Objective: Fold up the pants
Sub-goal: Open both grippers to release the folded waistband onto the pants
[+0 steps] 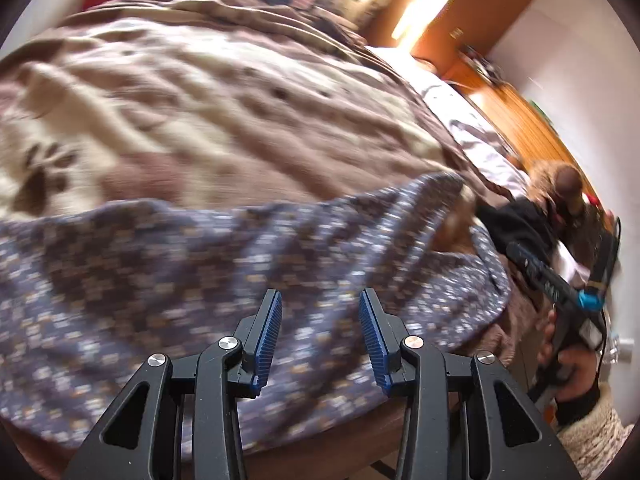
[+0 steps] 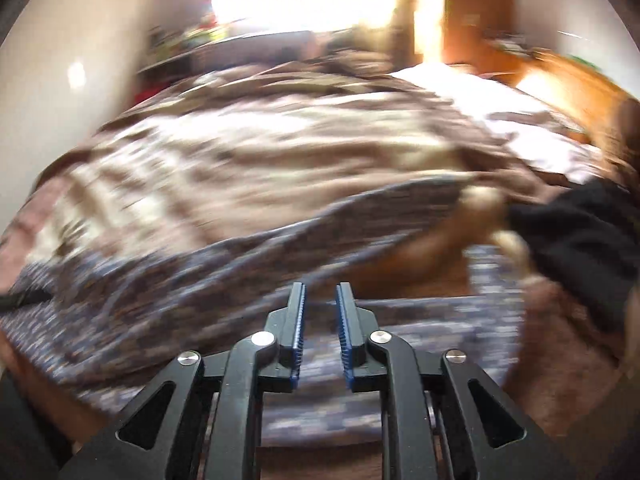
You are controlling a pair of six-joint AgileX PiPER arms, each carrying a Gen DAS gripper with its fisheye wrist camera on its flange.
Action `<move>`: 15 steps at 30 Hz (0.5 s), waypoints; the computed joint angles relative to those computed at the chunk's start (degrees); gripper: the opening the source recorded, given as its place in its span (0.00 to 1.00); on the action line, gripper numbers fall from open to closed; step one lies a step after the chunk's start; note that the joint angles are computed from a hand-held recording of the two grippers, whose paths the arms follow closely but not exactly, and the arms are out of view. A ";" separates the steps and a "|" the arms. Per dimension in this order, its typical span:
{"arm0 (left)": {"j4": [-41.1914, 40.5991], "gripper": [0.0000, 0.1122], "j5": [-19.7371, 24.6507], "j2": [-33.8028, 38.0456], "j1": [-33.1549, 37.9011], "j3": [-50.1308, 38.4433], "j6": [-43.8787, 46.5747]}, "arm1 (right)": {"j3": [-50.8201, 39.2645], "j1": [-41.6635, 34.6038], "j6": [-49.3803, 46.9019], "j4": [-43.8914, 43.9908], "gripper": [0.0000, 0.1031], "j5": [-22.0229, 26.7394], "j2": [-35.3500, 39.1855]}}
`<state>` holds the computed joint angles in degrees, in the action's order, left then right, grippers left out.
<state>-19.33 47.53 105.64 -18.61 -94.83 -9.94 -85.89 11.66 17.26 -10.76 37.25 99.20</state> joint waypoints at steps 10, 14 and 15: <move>-0.65 0.34 8.36 20.45 -9.56 -27.36 -2.99 | -4.02 -21.28 -2.89 11.21 0.26 4.52 4.63; 0.28 0.34 14.52 28.81 -11.81 -40.96 -4.68 | -6.67 -26.48 -10.05 22.51 0.26 5.34 8.72; 0.97 0.34 16.21 30.86 -12.31 -44.49 -5.36 | -7.66 -27.03 -11.46 24.36 0.26 6.00 9.86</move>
